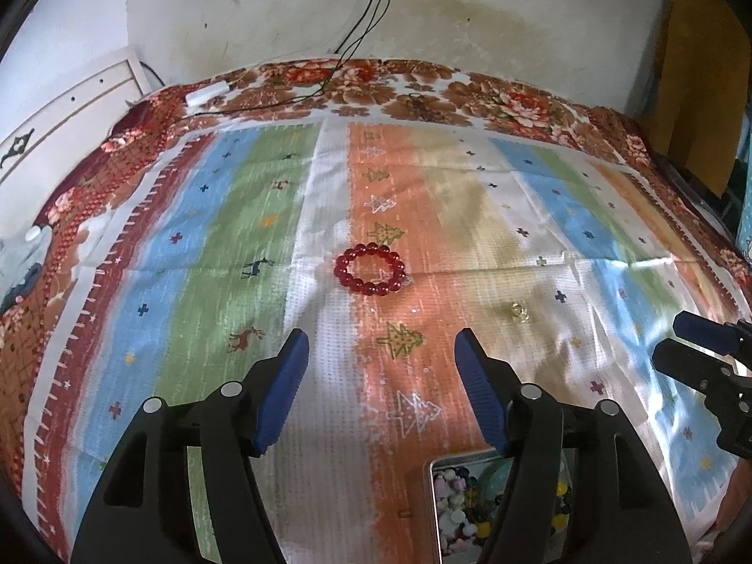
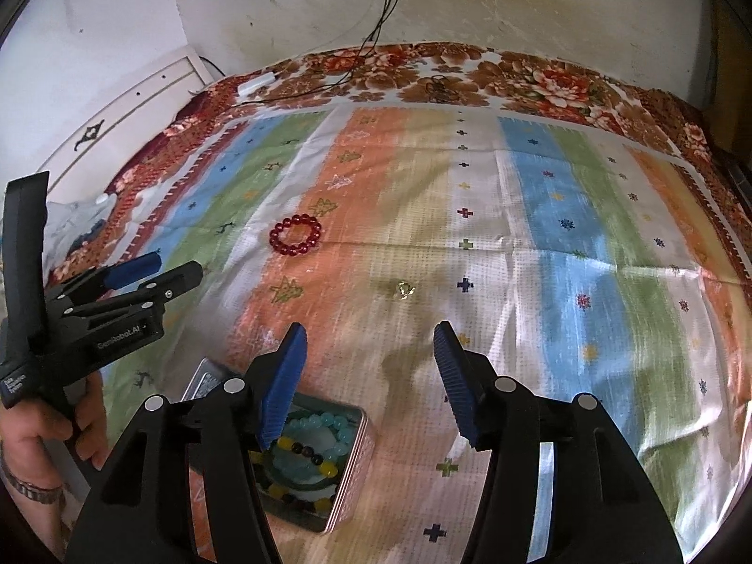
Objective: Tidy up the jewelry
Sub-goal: 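Move both open grippers toward the red bead bracelet and the small gold ring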
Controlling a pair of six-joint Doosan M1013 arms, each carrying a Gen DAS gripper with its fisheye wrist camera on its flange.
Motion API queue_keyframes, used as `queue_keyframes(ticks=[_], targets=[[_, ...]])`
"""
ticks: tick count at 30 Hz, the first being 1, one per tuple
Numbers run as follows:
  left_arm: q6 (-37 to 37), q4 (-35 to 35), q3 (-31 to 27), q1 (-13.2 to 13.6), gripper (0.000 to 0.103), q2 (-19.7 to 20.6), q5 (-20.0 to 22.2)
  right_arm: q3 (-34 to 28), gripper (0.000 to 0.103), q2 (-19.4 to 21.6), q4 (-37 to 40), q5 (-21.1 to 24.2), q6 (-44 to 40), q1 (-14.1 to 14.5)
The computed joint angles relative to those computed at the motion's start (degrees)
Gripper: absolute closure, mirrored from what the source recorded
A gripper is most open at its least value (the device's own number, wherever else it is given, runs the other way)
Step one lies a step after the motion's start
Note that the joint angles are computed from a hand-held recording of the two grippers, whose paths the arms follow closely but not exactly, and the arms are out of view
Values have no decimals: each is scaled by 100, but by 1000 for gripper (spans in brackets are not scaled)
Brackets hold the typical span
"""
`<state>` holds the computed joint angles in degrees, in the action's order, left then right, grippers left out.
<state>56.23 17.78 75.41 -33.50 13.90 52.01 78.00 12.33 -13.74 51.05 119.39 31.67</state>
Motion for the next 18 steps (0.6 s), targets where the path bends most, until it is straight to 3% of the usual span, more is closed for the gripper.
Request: queue_keyframes(ticks=[18], targets=[[92, -125, -393, 198, 35, 388, 202, -420, 47, 403, 71, 163, -286, -165]])
